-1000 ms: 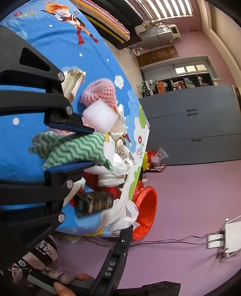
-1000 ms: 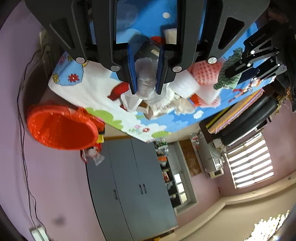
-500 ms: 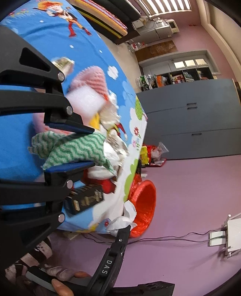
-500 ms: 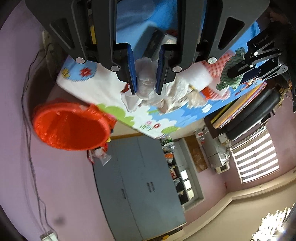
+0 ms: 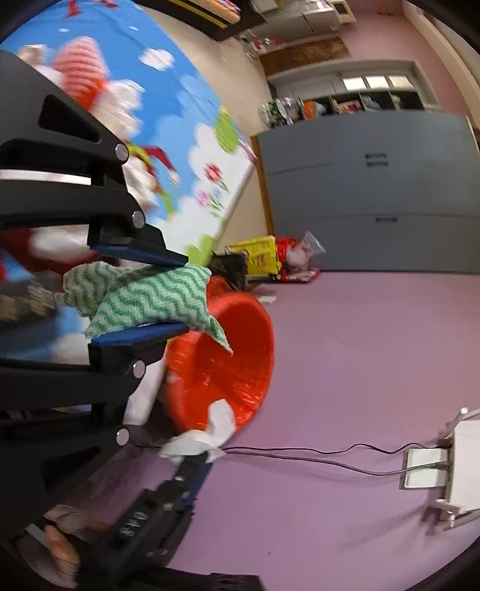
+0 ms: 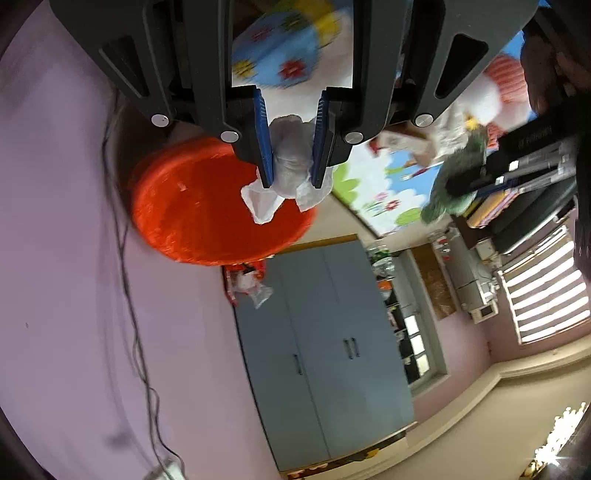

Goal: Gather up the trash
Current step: 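Carry the cloth and tissue to the orange bin and open both tools, then bring both tools back over the bedspread trash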

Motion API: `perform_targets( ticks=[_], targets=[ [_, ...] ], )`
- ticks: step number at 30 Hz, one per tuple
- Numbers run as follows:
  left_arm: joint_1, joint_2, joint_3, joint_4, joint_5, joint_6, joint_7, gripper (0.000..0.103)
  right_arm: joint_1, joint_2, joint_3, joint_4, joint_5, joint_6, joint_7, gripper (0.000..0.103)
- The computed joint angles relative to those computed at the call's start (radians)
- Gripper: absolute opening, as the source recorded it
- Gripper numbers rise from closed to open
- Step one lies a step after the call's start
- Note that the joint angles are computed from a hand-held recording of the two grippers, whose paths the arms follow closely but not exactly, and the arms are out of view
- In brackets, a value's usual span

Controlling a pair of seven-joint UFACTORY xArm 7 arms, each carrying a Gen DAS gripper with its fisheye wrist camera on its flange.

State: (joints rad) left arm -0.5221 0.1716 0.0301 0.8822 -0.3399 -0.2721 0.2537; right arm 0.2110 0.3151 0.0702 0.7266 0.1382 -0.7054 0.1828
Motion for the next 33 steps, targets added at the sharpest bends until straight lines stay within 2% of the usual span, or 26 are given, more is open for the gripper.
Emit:
perform_targets(
  ticks=[4, 9, 11, 13, 15, 16, 17, 19, 22, 23, 25, 26, 29, 30, 33],
  targets=[
    [-0.064, 0.155, 0.052, 0.229, 0.035, 0.064, 0.002, 0.032, -0.042, 0.058, -0.020, 0.082, -0.033, 0.033, 0.004, 0.022],
    [-0.078, 0.341, 0.074, 0.508, 0.109, 0.173, -0.060, 0.037, -0.085, 0.150, -0.039, 0.204, -0.059, 0.068, 0.009, 0.024],
    [-0.063, 0.416, 0.064, 0.620, 0.140, 0.221, -0.081, 0.045, -0.106, 0.190, -0.039, 0.255, -0.075, 0.083, 0.015, 0.025],
    [-0.085, 0.492, 0.103, 0.726, 0.167, 0.246, -0.122, 0.064, -0.118, 0.235, -0.046, 0.315, -0.082, 0.103, 0.010, 0.028],
    [-0.091, 0.547, 0.128, 0.804, 0.187, 0.266, -0.164, 0.068, -0.113, 0.271, -0.061, 0.364, -0.070, 0.122, -0.008, 0.045],
    [-0.087, 0.559, 0.132, 0.824, 0.196, 0.274, -0.181, 0.068, -0.113, 0.284, -0.065, 0.379, -0.064, 0.118, -0.014, 0.063],
    [-0.083, 0.568, 0.136, 0.837, 0.202, 0.275, -0.200, 0.069, -0.124, 0.290, -0.058, 0.381, -0.073, 0.101, -0.009, 0.065],
    [-0.090, 0.561, 0.162, 0.817, 0.218, 0.244, -0.240, 0.076, -0.125, 0.295, -0.059, 0.387, -0.077, 0.095, -0.018, 0.065],
    [-0.112, 0.516, 0.210, 0.734, 0.238, 0.186, -0.299, 0.079, -0.107, 0.270, -0.066, 0.347, -0.040, 0.085, -0.036, 0.065],
    [-0.126, 0.482, 0.229, 0.682, 0.238, 0.164, -0.324, 0.080, -0.097, 0.246, -0.066, 0.310, -0.022, 0.067, -0.038, 0.065],
    [-0.145, 0.431, 0.257, 0.598, 0.244, 0.117, -0.363, 0.090, -0.074, 0.206, -0.071, 0.261, 0.015, 0.054, -0.052, 0.065],
    [-0.187, 0.385, 0.302, 0.521, 0.211, 0.076, -0.370, 0.092, -0.067, 0.183, -0.070, 0.229, 0.029, 0.041, -0.055, 0.065],
    [-0.212, 0.263, 0.326, 0.379, 0.221, 0.077, -0.341, 0.093, -0.052, 0.101, -0.054, 0.121, 0.059, 0.000, -0.050, 0.065],
    [-0.250, 0.221, 0.365, 0.323, 0.213, 0.069, -0.323, 0.093, -0.033, 0.074, -0.052, 0.089, 0.085, -0.009, -0.061, 0.065],
    [-0.454, 0.089, 0.564, 0.127, 0.124, 0.008, -0.220, 0.093, 0.007, 0.013, -0.031, 0.015, 0.131, -0.028, -0.075, 0.065]
  ],
)
